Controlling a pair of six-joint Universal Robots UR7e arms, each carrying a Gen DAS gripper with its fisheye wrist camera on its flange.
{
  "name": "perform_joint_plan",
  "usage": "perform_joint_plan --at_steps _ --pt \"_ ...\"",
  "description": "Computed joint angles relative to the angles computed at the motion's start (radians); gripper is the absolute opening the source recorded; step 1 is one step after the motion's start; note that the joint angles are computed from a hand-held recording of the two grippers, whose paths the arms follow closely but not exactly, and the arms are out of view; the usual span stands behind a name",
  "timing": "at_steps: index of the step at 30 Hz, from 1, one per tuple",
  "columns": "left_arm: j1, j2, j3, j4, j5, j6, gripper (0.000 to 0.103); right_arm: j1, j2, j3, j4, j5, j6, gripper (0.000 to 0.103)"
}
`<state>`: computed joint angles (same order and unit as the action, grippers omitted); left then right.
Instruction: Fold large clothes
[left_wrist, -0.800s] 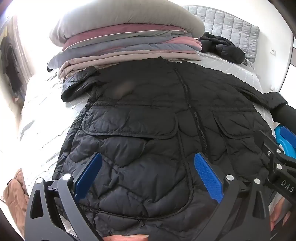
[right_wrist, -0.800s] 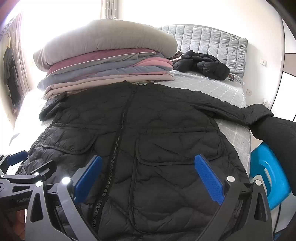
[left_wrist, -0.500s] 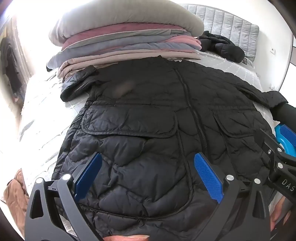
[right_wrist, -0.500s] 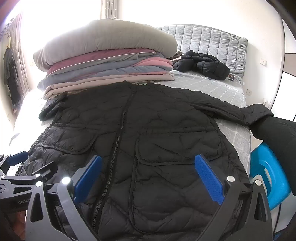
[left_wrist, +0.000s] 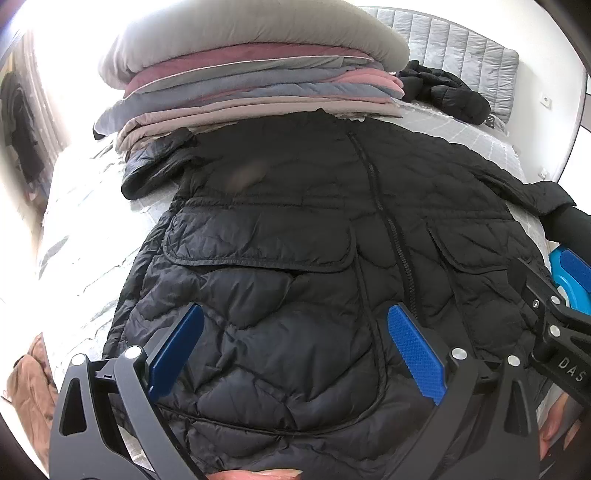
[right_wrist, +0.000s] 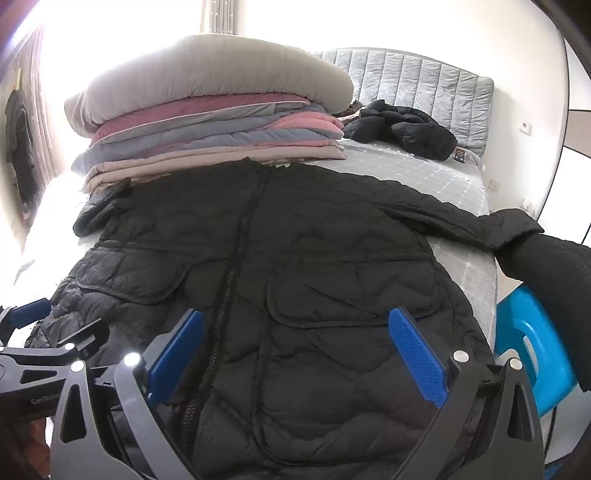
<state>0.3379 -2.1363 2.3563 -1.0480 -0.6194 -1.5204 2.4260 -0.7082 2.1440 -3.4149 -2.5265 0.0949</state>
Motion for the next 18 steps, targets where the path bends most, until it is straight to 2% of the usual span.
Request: perform_joint_plan --at_steps 18 --pt "0.011 0.001 0.001 -0.009 -0.005 0.012 0.097 -0.007 -0.003 0.000 0.009 -0.002 0.001 0.096"
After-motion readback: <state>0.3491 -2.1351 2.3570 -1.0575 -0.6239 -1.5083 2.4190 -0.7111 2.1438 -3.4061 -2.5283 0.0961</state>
